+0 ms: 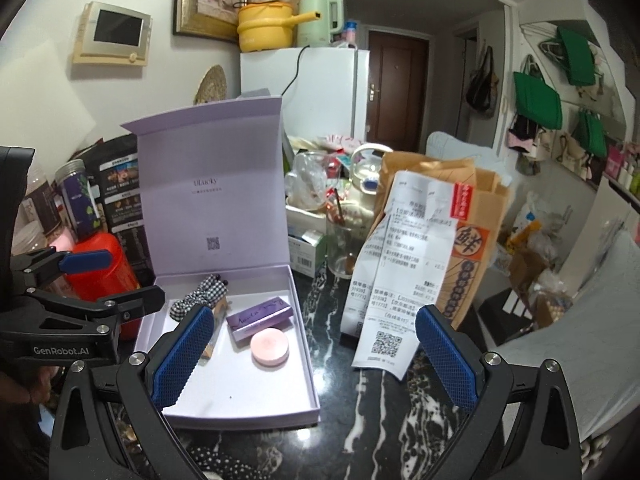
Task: Organize rigid objects
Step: 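Withdraw both open tools from the box toward the clip and dark case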
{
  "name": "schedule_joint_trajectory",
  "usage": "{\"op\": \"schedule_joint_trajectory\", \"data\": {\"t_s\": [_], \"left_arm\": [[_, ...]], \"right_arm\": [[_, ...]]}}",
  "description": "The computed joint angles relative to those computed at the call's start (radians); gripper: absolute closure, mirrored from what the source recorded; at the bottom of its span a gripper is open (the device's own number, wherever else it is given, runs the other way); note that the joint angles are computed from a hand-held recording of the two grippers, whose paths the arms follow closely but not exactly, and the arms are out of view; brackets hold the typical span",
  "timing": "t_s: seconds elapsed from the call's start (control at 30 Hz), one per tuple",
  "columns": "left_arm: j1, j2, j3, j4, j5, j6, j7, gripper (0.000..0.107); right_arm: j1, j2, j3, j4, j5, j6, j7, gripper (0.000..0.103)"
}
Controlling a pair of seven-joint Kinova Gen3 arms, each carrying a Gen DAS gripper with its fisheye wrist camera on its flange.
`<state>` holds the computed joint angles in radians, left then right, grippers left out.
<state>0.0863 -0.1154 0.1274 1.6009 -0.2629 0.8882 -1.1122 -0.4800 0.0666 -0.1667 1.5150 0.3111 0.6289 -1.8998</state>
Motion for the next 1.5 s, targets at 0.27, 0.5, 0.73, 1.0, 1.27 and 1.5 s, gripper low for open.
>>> {"op": "schedule_joint_trajectory", "data": {"t_s": [0.27, 0.5, 0.73, 1.0, 1.27, 1.5], "left_arm": [[0.009, -0.050, 0.030, 0.009, -0.005, 0.019, -0.004, 0.014], [0.010, -0.092, 0.068, 0.031, -0.023, 0.038, 0.029, 0.014], [0.009, -0.131, 0.090, 0.059, -0.012, 0.047, 0.041, 0.014], [0.006, -0.176, 0.109, 0.097, 0.007, 0.057, 0.047, 0.014], [0.003, -0.207, 0.100, 0.141, 0.048, 0.057, 0.032, 0.014], [-0.007, -0.219, 0.089, 0.187, 0.078, 0.039, 0.002, 0.014]], "right_arm": [[0.004, -0.060, -0.020, 0.044, 0.026, 0.002, -0.030, 0.001], [0.025, -0.109, -0.046, 0.094, 0.024, -0.008, -0.039, 0.001], [0.044, -0.148, -0.071, 0.140, 0.022, -0.018, -0.055, 0.001], [0.069, -0.209, -0.108, 0.208, 0.005, -0.026, -0.059, 0.001], [0.079, -0.240, -0.121, 0.260, -0.039, -0.045, -0.053, 0.001], [0.092, -0.249, -0.136, 0.306, -0.071, -0.068, -0.059, 0.001]]}}
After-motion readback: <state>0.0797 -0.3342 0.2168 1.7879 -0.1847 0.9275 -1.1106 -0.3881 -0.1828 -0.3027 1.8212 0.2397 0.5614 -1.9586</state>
